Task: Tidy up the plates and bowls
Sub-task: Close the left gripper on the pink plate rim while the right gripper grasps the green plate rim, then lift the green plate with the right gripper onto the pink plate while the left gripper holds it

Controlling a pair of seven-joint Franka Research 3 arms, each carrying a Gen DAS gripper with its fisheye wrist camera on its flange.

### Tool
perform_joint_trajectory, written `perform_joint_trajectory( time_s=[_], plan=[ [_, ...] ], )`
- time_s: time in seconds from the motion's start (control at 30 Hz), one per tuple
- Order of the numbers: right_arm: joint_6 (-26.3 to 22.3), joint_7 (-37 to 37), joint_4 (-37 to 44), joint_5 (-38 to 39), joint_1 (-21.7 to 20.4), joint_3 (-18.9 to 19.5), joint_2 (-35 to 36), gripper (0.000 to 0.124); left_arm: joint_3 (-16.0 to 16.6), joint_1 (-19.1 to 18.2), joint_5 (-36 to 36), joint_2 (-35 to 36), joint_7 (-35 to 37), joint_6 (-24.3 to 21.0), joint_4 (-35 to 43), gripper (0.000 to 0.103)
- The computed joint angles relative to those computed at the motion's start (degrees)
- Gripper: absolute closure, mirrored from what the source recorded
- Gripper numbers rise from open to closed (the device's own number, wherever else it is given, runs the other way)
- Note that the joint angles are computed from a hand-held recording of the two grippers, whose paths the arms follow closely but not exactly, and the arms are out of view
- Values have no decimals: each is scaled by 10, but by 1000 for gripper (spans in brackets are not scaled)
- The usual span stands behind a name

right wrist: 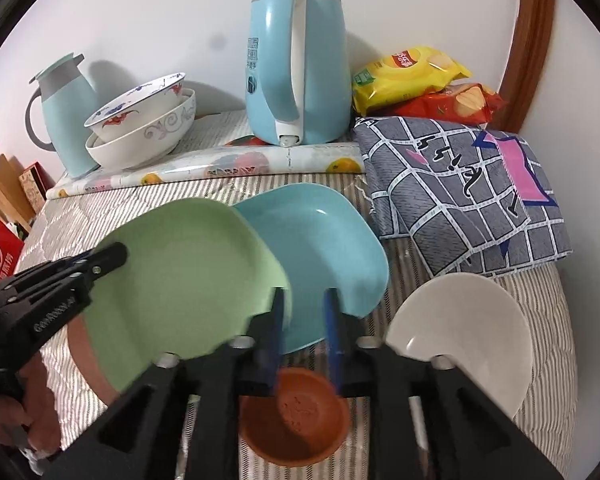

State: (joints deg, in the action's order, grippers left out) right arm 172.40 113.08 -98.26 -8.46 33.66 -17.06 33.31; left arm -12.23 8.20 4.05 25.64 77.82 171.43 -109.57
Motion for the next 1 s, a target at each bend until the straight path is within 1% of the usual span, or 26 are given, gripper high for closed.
perform_joint_trajectory(
  time_s=[0.03,0.1,0.13,0.3,0.33,0.37,0.4,0.43,0.53,0.57,0.7,0.87,0.93,1.0],
  plan=[
    [0,-4,3,2,-4,6,2,88,6,-4,3,0,-4,-1,0,95],
    [-3,-24,13,16,-27,35,7,88,16,-11,9,4,-14,-2,1,95],
    [-10,-36,23,23,-37,49,14,88,14,-9,9,5,-14,-2,1,95],
    [-54,-54,72,34,-44,62,49,89,-2,7,2,10,-2,0,1,95],
    [-55,-64,76,42,-57,77,53,91,-9,13,-2,10,4,2,1,95],
    [-48,-76,76,53,-71,95,54,105,-21,23,-10,12,12,3,1,95],
    [-41,-94,75,71,-83,111,54,113,-23,25,-13,12,14,4,1,95],
    [-40,-88,75,71,-80,107,55,114,-22,24,-13,11,14,5,1,95],
    [-33,-65,73,58,-42,63,55,115,-24,25,-17,9,17,8,1,95],
    [-34,-61,72,56,-38,57,54,115,-25,26,-19,6,18,10,-2,95],
    [-26,-52,56,52,-31,52,38,116,-41,42,-32,-12,28,25,-24,95],
    [-15,-29,32,36,-6,30,19,117,-43,47,-39,-36,33,39,-53,95],
    [-13,-23,22,31,-1,26,11,117,-59,64,-51,-45,43,42,-66,95],
    [-6,-12,9,25,9,19,3,117,-66,73,-59,-55,50,48,-78,95]
  ],
)
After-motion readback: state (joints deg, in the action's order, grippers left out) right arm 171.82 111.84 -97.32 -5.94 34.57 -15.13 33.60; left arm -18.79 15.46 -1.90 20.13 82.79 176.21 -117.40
